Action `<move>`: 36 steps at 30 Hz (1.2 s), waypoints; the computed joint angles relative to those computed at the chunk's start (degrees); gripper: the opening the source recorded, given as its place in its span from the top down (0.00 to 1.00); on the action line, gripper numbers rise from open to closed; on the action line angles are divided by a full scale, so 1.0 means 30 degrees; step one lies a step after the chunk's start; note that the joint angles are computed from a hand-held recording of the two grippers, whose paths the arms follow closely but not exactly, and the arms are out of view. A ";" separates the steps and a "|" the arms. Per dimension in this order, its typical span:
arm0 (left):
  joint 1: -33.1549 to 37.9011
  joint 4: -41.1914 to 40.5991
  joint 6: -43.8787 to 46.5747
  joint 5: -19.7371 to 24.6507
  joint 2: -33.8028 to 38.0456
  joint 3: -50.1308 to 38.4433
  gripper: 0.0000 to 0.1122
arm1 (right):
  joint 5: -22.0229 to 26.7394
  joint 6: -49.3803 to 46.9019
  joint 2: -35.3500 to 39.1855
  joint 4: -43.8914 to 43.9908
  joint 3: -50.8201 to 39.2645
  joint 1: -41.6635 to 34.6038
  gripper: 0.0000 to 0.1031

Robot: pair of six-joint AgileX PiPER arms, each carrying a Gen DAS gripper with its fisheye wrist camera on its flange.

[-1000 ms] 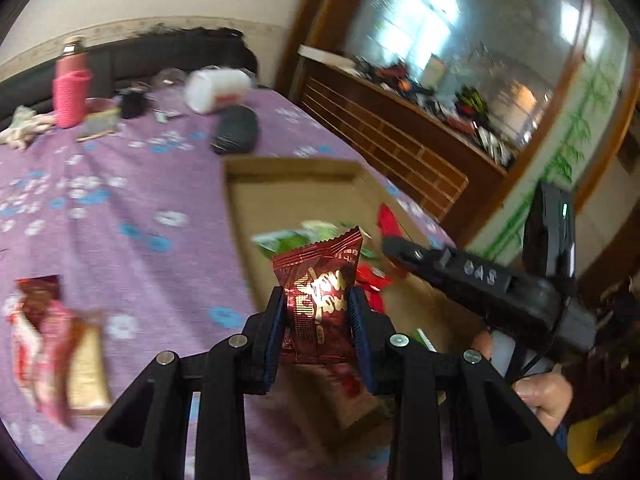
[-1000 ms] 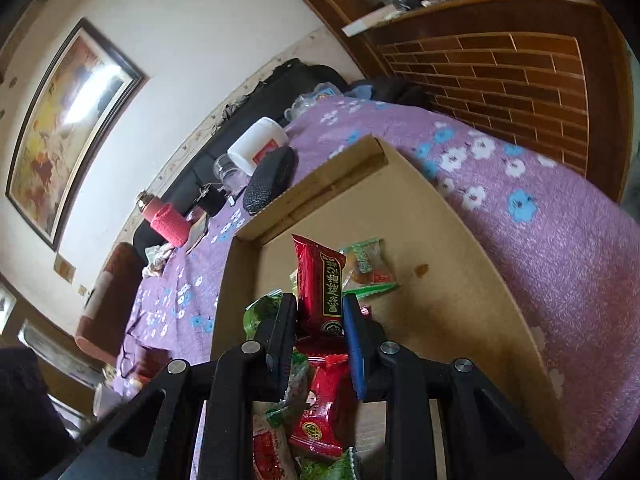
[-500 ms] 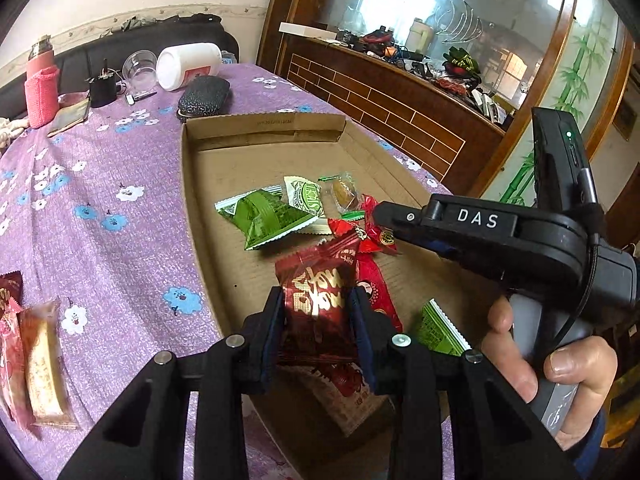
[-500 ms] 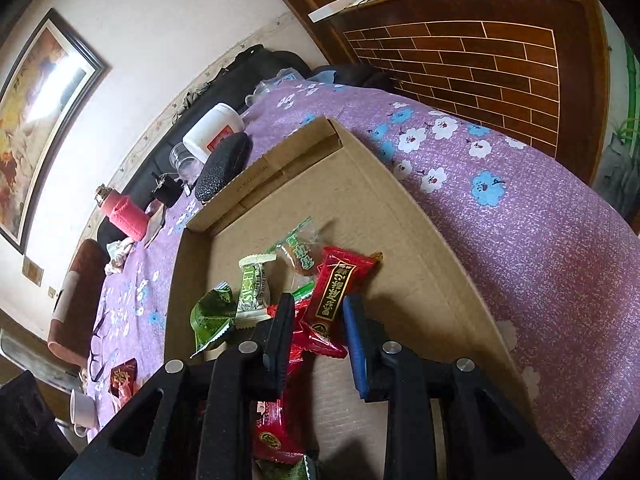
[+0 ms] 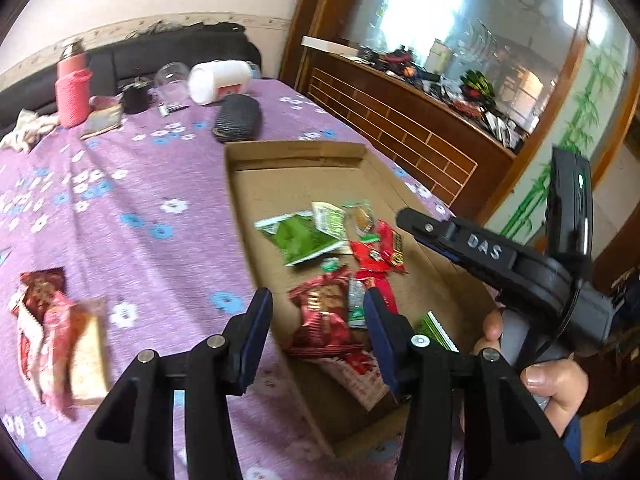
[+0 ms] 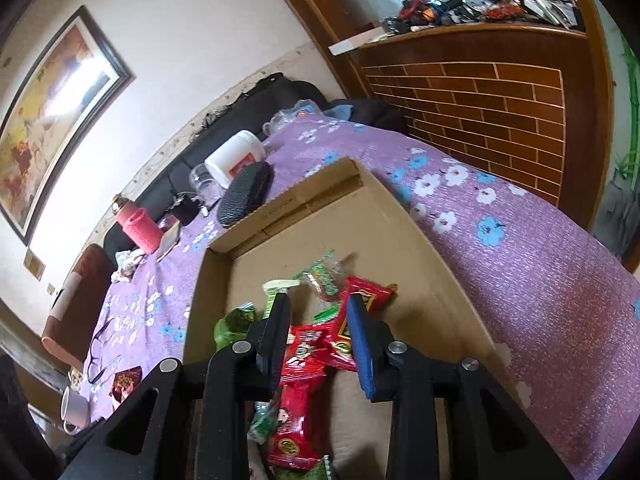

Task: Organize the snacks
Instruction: 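Carry both snacks over the cardboard box and open both grippers, then move both open grippers back to the snack pile, then grasp the white-red packet with the left gripper while the right grasps the pink candy bar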

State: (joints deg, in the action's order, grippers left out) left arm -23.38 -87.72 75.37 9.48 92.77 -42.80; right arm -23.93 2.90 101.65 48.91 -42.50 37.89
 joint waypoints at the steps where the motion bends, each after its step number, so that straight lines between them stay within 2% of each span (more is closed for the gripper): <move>1: 0.0407 0.1351 -0.1270 0.0193 -0.0264 0.0098 0.59 | -0.0138 -0.0096 -0.0020 -0.0067 0.0002 0.0138 0.70; 4: 0.1592 0.3604 -0.3103 0.0454 -0.1238 0.0656 0.59 | -0.0355 -0.0249 -0.0048 -0.0444 -0.0041 0.0426 0.70; 7: 0.3120 0.4587 -0.3307 0.1189 -0.2255 0.1369 0.59 | -0.0281 0.0015 0.0086 -0.1308 -0.0227 0.0609 0.70; 10: 0.5350 0.6262 -0.3425 0.1954 -0.3435 0.2211 0.59 | -0.0351 -0.1288 0.0270 -0.0201 -0.0484 0.0940 0.70; 12: 0.7297 0.6546 -0.2341 0.2609 -0.4153 0.2861 0.57 | -0.0230 -0.1175 0.0335 -0.0278 -0.0524 0.0886 0.70; 15: 1.0713 0.5167 0.1464 0.3299 -0.4409 0.3716 0.45 | -0.0093 -0.0654 0.0379 -0.0686 -0.0498 0.0757 0.70; 16: 1.1874 0.4899 0.2558 0.3605 -0.4042 0.3774 0.42 | -0.0048 -0.0493 0.0393 -0.0809 -0.0489 0.0734 0.70; 18: 1.3494 0.4583 0.3586 0.4101 -0.3049 0.3556 0.42 | -0.0018 -0.0645 0.0443 -0.0665 -0.0549 0.0743 0.70; 19: 1.4318 0.4423 0.4270 0.4878 -0.2252 0.3240 0.42 | -0.0008 -0.0751 0.0451 -0.0593 -0.0586 0.0751 0.70; 21: 1.4429 0.4424 0.4572 0.4862 -0.1385 0.2941 0.42 | -0.0034 -0.1310 0.0481 -0.0051 -0.0662 0.0847 0.70; 26: 1.3044 0.0785 0.7554 0.2530 -0.0216 0.2979 0.42 | 0.0065 -0.1011 0.0535 -0.0374 -0.0699 0.0781 0.70; 28: 1.3251 -0.0619 0.8931 0.2787 0.0159 0.2922 0.43 | 0.0012 -0.0683 0.0528 -0.0784 -0.0681 0.0792 0.70; 30: 1.3597 -0.0708 0.9258 0.3464 0.0373 0.2799 0.56 | -0.0106 -0.0941 0.0533 -0.0605 -0.0706 0.0893 0.70; 31: 1.3698 -0.0619 0.9221 0.3696 0.0470 0.2727 0.70 | -0.0166 -0.0891 0.0505 -0.0690 -0.0658 0.0931 0.70; 32: 1.3580 -0.0547 0.9066 0.3551 0.0576 0.2646 0.74 | -0.0232 -0.0889 0.0485 -0.0709 -0.0620 0.0982 0.70; 34: 1.3238 -0.0326 0.8735 0.3197 0.1187 0.2389 0.76 | -0.0373 -0.1288 0.0480 -0.0348 -0.0640 0.1120 0.70; 36: 1.2965 -0.1315 0.9758 0.2855 0.1080 0.2598 0.76 | -0.0641 -0.1754 0.0453 0.0084 -0.0659 0.1315 0.70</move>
